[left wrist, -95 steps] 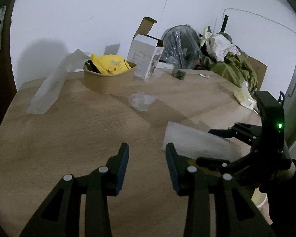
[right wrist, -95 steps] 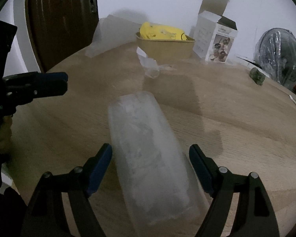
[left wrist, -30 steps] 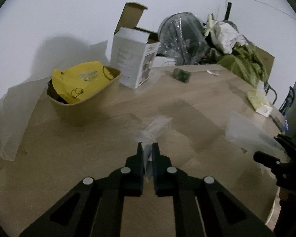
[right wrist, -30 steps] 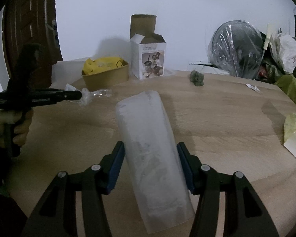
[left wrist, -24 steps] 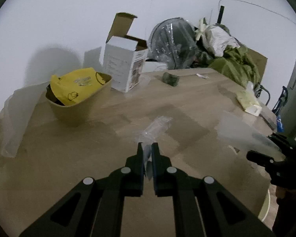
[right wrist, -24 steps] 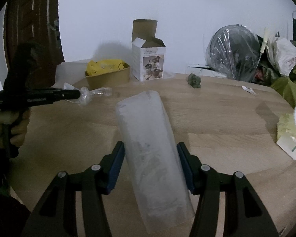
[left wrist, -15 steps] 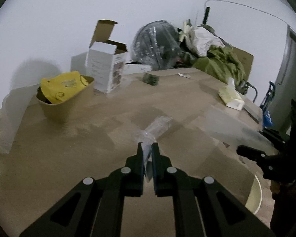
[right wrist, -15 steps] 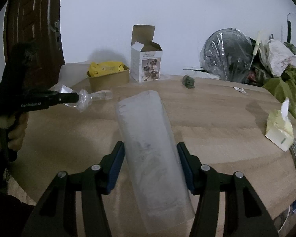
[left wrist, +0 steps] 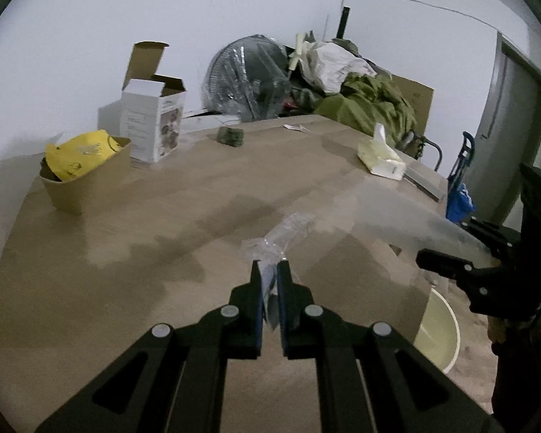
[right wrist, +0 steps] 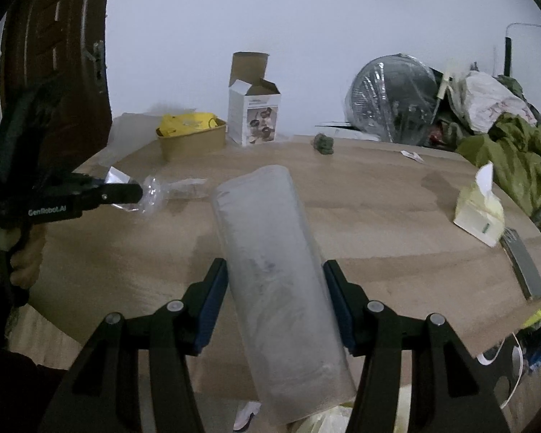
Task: Collect trash
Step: 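Lift and carry the plastic sheet and wrapper in both grippers over the cream bucket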
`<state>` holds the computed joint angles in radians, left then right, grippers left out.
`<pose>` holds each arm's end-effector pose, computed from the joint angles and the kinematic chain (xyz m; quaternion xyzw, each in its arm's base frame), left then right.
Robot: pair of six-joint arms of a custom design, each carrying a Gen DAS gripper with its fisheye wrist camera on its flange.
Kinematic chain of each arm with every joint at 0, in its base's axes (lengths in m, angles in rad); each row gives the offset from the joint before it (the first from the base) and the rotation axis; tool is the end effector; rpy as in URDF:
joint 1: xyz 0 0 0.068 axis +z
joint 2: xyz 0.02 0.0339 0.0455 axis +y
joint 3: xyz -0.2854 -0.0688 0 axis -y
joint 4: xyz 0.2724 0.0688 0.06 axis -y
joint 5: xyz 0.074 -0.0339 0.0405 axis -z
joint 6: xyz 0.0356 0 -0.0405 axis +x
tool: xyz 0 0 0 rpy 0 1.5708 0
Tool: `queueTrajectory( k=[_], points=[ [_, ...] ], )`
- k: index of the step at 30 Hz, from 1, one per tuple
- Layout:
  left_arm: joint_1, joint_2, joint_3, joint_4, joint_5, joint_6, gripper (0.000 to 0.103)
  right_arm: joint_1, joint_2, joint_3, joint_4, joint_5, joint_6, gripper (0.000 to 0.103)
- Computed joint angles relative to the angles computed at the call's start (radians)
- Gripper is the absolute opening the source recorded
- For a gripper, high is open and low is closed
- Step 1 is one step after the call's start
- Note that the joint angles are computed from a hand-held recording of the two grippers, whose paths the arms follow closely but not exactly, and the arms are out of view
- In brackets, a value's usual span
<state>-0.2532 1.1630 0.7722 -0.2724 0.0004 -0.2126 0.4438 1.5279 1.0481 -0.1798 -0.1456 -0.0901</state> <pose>0.2594 -0.0671 0.2597 0.0183 0.8986 -0.1014 0.4265 0.3260 0.1607 0.2592 -0.2671 0.8555 0.1415 0.4205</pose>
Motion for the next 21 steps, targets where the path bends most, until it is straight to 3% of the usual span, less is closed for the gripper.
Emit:
queueTrajectory(
  k=[21],
  points=[
    [-0.277,0.128,0.065,0.062,-0.053,-0.006,0.006,-0.188,-0.339,-0.289,-0.044,0.027,0.008,0.052]
  ],
)
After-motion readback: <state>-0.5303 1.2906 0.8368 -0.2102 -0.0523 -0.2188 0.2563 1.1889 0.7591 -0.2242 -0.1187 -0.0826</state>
